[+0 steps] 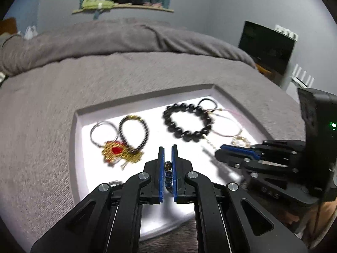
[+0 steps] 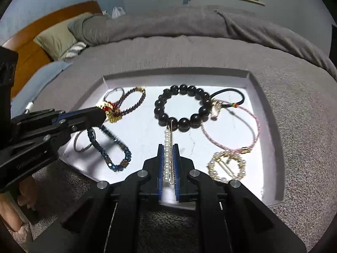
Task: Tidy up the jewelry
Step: 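Lower the blue bracelet and pearl pin into the tray and open both tools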
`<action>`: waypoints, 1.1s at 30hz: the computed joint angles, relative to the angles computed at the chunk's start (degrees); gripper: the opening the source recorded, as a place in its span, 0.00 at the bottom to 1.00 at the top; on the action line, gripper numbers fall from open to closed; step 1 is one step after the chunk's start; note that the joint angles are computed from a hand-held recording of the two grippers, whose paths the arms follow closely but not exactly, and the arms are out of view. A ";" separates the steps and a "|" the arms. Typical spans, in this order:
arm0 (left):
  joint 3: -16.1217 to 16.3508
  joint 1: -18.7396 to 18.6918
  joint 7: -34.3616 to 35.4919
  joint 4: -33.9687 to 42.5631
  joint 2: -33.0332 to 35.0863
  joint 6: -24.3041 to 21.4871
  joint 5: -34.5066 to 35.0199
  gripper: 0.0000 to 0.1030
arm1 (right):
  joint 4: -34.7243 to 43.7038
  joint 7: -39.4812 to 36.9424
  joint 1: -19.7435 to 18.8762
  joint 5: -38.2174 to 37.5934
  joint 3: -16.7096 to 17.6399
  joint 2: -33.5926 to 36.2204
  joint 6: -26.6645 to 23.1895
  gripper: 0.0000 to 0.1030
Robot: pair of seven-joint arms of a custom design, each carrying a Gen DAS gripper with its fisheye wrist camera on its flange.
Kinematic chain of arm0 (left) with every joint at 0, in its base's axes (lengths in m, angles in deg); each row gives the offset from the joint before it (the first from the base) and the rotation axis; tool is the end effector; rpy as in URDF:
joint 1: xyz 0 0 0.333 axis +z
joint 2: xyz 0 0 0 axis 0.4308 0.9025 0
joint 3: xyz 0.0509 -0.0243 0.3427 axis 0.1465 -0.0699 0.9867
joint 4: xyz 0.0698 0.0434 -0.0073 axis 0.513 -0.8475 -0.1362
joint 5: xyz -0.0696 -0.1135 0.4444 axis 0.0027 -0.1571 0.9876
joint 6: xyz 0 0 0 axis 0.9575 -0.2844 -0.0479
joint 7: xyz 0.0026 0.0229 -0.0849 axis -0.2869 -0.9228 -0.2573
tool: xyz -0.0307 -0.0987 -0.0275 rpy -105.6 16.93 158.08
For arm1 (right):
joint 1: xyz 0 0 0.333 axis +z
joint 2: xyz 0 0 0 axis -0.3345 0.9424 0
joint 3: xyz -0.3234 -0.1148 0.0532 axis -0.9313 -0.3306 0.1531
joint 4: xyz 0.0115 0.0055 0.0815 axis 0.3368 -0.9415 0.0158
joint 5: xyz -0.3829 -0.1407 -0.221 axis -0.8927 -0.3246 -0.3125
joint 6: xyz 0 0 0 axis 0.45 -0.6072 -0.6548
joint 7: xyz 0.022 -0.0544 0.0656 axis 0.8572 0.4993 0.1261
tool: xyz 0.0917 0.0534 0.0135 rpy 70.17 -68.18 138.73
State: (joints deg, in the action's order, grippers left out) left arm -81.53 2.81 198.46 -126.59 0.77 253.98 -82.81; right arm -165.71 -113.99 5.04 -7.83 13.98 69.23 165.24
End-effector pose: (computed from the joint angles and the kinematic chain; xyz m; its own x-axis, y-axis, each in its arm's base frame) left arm 0.5043 -0.4625 0.4276 -0.7627 -0.6260 0.1626 -0.5259 0.4539 -0.7193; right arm 0.4062 0.3604 0.4081 -0.1668 -0.9766 -0.1355 -0.7244 0.2147 -0.6551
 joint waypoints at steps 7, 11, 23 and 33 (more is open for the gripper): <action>2.89 -2.20 -8.62 0.43 2.27 -0.83 9.99 0.07 | 0.09 1.57 0.11 -0.65 0.22 0.10 -1.03 0.08; 1.79 -1.21 -8.75 0.01 2.16 -0.32 11.00 0.13 | -0.77 4.19 -0.12 -2.18 0.41 -0.78 -0.77 0.08; -5.16 3.95 -1.63 -2.96 -0.30 9.79 1.55 0.70 | -5.34 15.79 -1.15 -7.47 3.01 -7.75 -1.86 0.46; -4.55 2.46 -1.98 -7.79 -6.68 13.06 -1.88 0.79 | -9.47 15.70 2.11 -2.20 7.40 -17.51 -12.09 0.55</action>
